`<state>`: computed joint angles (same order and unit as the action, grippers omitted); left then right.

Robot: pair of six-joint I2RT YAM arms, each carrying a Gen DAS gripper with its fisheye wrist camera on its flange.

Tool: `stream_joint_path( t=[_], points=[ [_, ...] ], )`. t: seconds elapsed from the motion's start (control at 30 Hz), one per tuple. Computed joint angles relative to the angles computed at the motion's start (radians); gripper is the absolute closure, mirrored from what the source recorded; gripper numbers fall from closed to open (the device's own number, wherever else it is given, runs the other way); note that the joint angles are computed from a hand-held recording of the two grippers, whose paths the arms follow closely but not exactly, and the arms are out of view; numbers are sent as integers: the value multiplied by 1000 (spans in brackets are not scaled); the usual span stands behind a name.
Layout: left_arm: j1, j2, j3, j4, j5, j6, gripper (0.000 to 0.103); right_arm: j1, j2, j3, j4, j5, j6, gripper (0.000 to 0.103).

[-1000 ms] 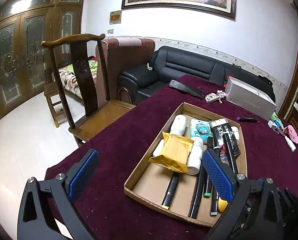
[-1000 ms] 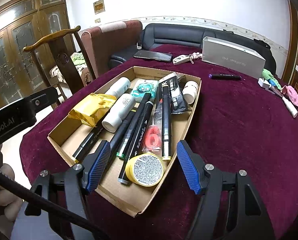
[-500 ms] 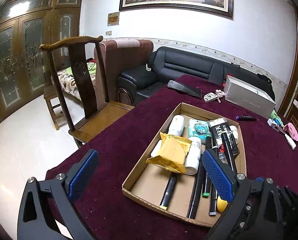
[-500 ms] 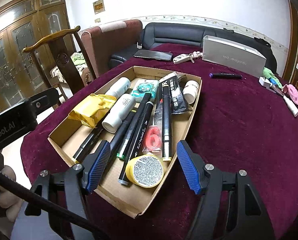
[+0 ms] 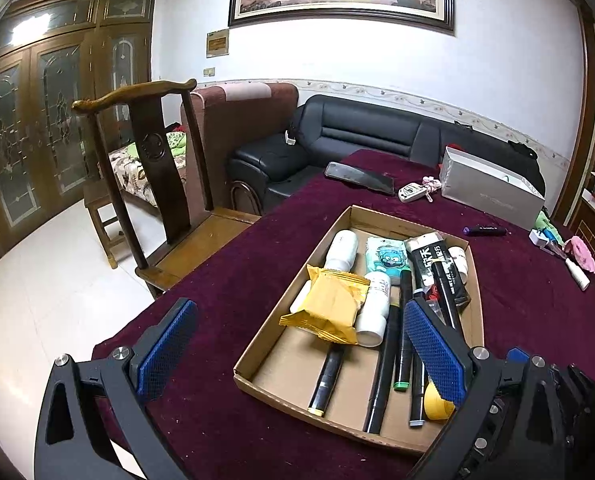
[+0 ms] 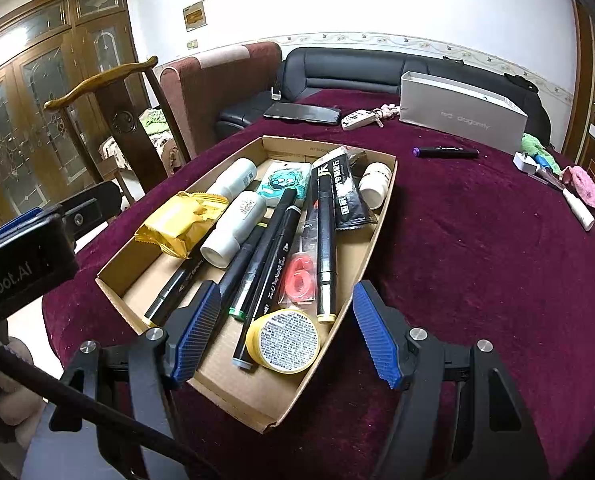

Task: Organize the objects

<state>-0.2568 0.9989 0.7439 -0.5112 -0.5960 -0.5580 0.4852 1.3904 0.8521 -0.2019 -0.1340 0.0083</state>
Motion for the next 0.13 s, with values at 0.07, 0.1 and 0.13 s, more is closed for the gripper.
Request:
stream_joint_path(
  t=[0.07,0.1,0.13],
  points=[
    [-5,2,4,-5,-2,-2,2,-5,-4,-1,0,-4,2,34],
    [-8,4,7,-8,-2,-3,2,-8,-6,-2,0,-6,3,34],
    [-10,8,12,-11,-5,-6,2,-11,-9,-3,1,-9,4,34]
  ],
)
